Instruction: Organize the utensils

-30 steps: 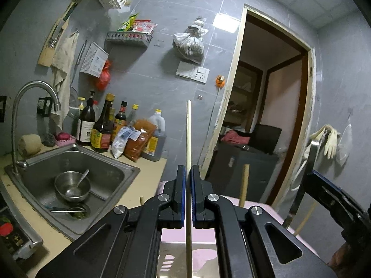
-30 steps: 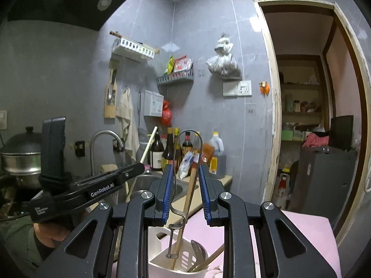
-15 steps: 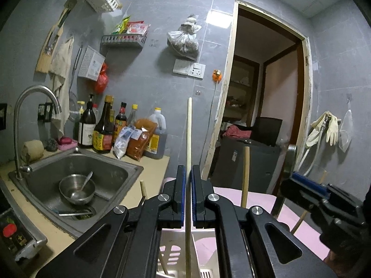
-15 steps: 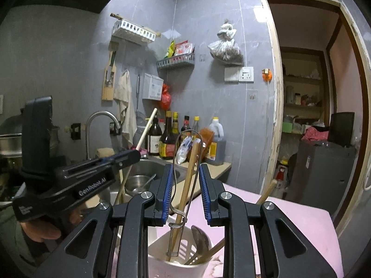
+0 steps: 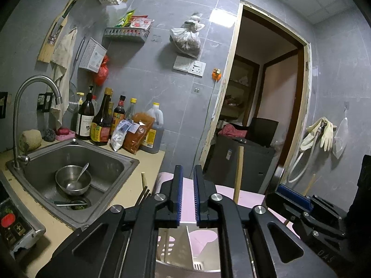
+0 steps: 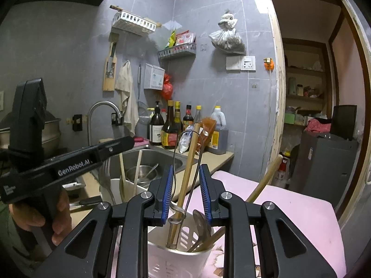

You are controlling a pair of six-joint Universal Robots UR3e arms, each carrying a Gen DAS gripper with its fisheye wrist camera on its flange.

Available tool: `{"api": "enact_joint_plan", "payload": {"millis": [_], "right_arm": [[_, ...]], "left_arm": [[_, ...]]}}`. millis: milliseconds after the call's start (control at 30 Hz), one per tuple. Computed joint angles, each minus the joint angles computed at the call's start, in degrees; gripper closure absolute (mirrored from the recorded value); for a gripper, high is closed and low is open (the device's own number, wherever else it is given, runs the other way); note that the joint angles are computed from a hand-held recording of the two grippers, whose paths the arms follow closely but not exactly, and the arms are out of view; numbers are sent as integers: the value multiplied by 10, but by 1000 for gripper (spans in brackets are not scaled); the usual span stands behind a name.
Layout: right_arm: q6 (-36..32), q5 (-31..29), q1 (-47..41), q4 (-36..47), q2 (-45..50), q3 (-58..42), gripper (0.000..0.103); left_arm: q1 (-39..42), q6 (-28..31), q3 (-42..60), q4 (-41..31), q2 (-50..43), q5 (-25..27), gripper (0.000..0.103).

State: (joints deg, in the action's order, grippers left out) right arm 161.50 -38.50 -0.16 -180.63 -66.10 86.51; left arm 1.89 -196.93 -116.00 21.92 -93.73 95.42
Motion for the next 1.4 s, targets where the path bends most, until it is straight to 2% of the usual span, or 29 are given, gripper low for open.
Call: {"api": "enact_joint_plan", "payload": {"millis": [67,100,233,300,367,467,500,567,633,733,833,933,1400], "right_arm": [[8,9,-6,-13,-3,4,74],[12,13,-9,-15,-4,3,74],[41,34,-25,-38,-16,2,73],[67,46,-39,-63,-22,4,67],[96,56,-58,-94,-30,11,56],[124,66,-86,-123,-44,22,51],[133,68,-99,-132,-50,28,49],[152,76,-122,-154,-59,43,34],[176,80,-151,-187,-70,64,27],[186,87,-184,-203,-83,88,17],[169,96,-221,-196,-100,116,7],[146,100,-249,-183,-116,143,0],[-62,105,-344,-3,-162,236,0]], "left_arm": [[-1,-5,-2,-2,7,-1,84],[0,-9,-3,-4,11,-3,80],[-5,-16,-1,-17,25,-4,77],[-22,-12,9,-27,27,16,70],[-39,-8,19,-31,25,30,63],[-67,0,39,-41,20,48,54],[-75,3,48,-46,17,54,49],[-96,8,66,-55,8,68,39],[-111,8,75,-53,0,73,26],[-139,7,95,-52,-20,81,16],[-167,10,118,-56,-40,93,9],[-194,17,143,-66,-61,109,7],[-296,32,229,-135,-171,161,7]]}}
